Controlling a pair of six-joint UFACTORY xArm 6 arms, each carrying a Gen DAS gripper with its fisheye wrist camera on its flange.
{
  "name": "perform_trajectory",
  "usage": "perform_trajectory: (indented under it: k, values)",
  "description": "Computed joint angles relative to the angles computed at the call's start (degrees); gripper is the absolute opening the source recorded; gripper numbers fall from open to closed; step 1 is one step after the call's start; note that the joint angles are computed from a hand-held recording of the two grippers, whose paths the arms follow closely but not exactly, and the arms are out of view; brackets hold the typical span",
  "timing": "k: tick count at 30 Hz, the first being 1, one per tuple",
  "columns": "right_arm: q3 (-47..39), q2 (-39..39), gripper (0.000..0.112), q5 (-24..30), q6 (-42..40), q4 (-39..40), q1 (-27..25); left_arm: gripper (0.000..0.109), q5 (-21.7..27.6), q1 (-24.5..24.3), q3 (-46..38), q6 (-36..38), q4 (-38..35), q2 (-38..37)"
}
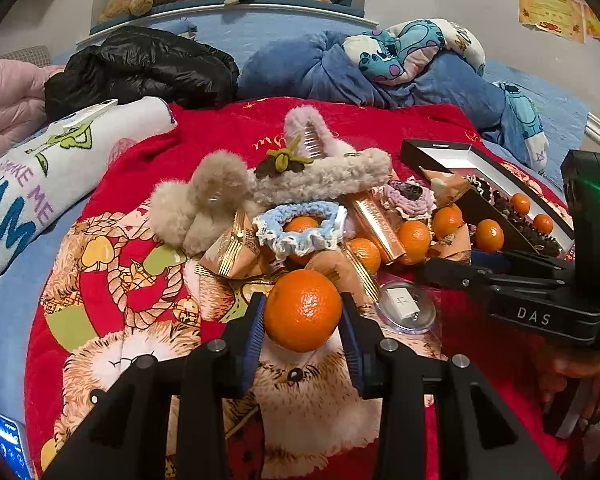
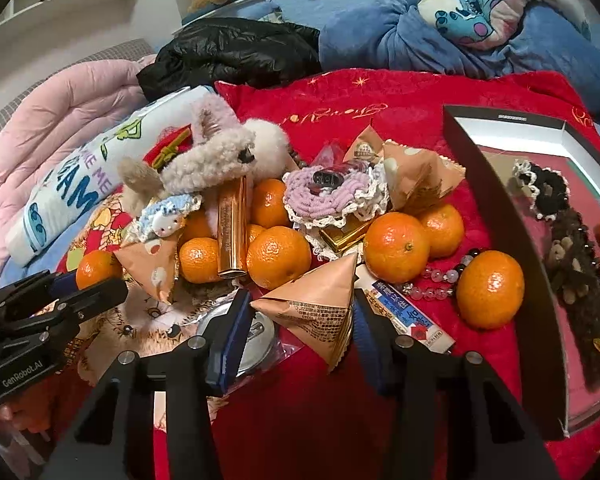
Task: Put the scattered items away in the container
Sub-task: 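Grasp the gold paper pyramid packet with the right tool while the left holds the mandarin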
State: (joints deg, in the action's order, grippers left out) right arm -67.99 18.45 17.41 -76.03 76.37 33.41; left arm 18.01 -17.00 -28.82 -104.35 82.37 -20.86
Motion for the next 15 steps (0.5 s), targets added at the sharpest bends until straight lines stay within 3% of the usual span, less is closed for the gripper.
perform_trajectory:
  k: [15]
  values:
    - [4.19, -6.23, 0.047, 3.23, -6.2, 5.81, -2.2, 0.037, 3.73, -7.28, 0.24, 5.46, -8.81, -5.32]
